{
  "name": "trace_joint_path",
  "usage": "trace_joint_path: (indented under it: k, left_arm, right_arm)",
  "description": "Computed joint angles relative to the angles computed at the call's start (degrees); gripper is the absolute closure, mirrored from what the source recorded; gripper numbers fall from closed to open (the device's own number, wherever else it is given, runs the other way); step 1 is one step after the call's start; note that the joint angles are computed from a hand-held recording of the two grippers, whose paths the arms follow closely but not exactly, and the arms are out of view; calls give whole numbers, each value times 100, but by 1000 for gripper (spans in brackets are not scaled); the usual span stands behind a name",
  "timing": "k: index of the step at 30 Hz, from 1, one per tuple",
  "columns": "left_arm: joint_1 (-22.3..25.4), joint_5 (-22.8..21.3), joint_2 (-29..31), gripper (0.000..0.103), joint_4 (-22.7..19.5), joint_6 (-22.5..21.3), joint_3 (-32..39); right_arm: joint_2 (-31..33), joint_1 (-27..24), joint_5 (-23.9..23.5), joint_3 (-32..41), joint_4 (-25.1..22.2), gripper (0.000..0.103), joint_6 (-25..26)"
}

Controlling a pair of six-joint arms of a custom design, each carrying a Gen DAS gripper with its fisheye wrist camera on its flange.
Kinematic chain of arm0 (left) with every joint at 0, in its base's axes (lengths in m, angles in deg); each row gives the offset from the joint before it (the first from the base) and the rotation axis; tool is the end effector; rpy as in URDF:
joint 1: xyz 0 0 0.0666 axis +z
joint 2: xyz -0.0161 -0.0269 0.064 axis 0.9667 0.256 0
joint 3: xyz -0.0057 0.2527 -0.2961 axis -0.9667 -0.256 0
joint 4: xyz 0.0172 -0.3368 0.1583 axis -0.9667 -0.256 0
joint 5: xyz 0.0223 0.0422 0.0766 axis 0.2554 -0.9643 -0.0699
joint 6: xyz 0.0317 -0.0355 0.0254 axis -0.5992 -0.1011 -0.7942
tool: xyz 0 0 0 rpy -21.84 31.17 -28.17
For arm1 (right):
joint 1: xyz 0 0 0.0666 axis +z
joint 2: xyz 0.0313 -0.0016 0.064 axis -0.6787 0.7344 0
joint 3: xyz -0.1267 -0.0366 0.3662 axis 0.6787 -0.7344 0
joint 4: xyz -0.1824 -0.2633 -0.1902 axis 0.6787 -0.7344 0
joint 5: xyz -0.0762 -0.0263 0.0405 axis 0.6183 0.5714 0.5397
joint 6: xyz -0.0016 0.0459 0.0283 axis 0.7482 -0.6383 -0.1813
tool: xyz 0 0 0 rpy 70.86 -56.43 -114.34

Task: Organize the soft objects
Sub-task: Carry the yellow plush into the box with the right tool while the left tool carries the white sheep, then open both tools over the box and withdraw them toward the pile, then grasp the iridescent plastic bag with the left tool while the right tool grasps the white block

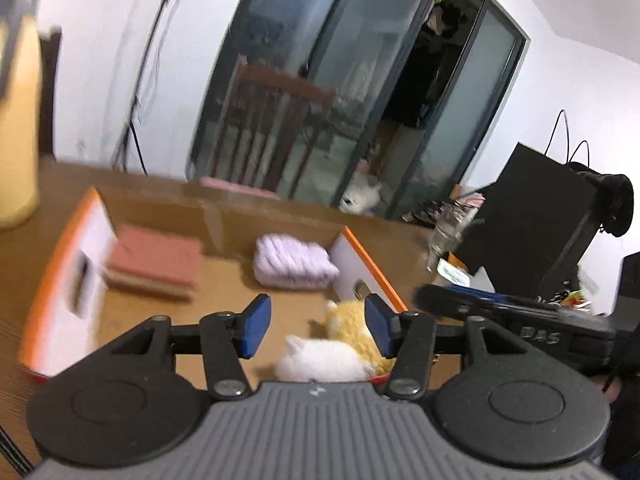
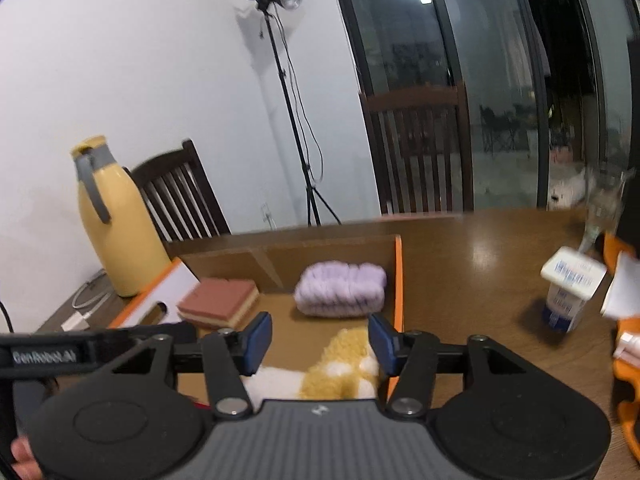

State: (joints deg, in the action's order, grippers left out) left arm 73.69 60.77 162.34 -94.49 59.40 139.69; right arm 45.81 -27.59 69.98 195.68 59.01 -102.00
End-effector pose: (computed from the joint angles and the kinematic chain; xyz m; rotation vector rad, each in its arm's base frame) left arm 0.6222 -0.0307 0.4510 0.1339 2.1039 -0.5281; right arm 0.6399 0.1777 0.4257 -0.1182 2.0890 0.4392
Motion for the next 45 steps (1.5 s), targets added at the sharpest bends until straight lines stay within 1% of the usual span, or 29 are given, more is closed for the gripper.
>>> trace_joint_path:
  k: [2,4,5,7,8,9,10,11,12,13,14,15,16,17,18,20,22,24,27,30,32,34,38,40,41,42,44,45]
  left_arm:
    - [79,-289,-302,45,48,-249,-156]
    - [183,-497,-613,42,125,-428,-326]
    - [234,-579,-773,40,186,-498,-429]
    - [332,-713,-1103,30,341,-653,-690]
    - [368,-785,-1266,29,467,-716,-869]
    - [398,-905,-1458,26,638,-740,-1107]
    - [417,-1046,-1634,18,818,-733,-1346]
    - [423,-1181,-1790,15,1035,-710,-1590]
    - [425,-1328,-1969,10,1353,-691,-1893]
    - [421,-1462,-2128,6,1678,-728,-2175]
    - [417,-1587,-2280,4,1933,-760,-2418]
    - [413,-1671,-2392,3,2107,-767,-2584]
    - [419,-1725,-2518,1,2256,-775,-2753]
    - [421,-1779,-2620,0,2324,-777,-2873]
    - [428,-1814,-2688,0,2320,-788,-2930]
    - [494,-1839,-2871,0,2369,-859,-3086]
    - [531,-1888,-3009,0,2462,-908,-3217]
    - [566,-1877,-3126,0,2470,-861,-3313]
    - [628,-1830,-3315,0,2485,-789,-3524]
    - [631,-1894,-3641,0,2562,-751,-3974]
    - [661,-1780,-3933,0,2711,-726,-4421]
    - [667,-1724,-4164,0,2634,-709,-4736]
    - [762,-1454,-4765,0,2534,-656,-5404]
    - [783,-1429,-5075,0,2516,-679,-5695]
    - [795,-1456,-5213,0,2516,-575,-5838]
    - [798,-1485,-5329,0,2453,-447,-5949]
    - [783,-1534,-5497,0,2345,-126,-6148]
    - [767,-1519,-5536,0,2272,-54,-6207]
  right_arm:
    - [-276,48,53,-148,11,45,125]
    - [-514,112,152,-248,-2,39,310]
    - [-629,144,200,-280,-30,38,432]
    - [-843,199,315,-345,-70,34,589]
    - [-962,233,378,-406,-54,32,629]
    - [-1059,261,435,-478,-2,27,627]
    - [-1186,307,528,-624,127,19,589]
    - [-1308,354,628,-793,280,15,531]
    - [-1441,409,744,-1008,488,11,474]
    - [-1555,466,843,-1215,707,11,461]
    - [-1669,521,935,-1421,934,11,463]
    - [-1804,595,1076,-1716,1326,8,495]
    - [-1926,660,1219,-1985,1687,2,564]
    - [-2013,730,1393,-2230,2041,0,645]
    - [-2088,789,1544,-2398,2222,0,702]
    - [-2206,876,1761,-2596,2277,0,794]
    - [-2329,920,1815,-2750,2329,0,729]
    - [-2443,951,1819,-2877,2385,0,692]
    - [-2590,1029,1967,-3104,2501,0,849]
    - [-2798,1129,2173,-3427,2471,0,811]
    - [-3079,1237,2274,-3885,2569,0,663]
    - [-3320,1349,2294,-4347,2767,0,669]
    - [-3755,1714,2641,-5082,2781,0,775]
    - [-4017,1946,2769,-5458,2872,0,826]
    - [-4128,2068,2865,-5620,2928,0,764]
    - [-4242,2168,2915,-5807,3005,0,599]
    - [-4390,2302,2847,-6109,3057,0,133]
    - [-4415,2346,2790,-6205,3047,0,-7]
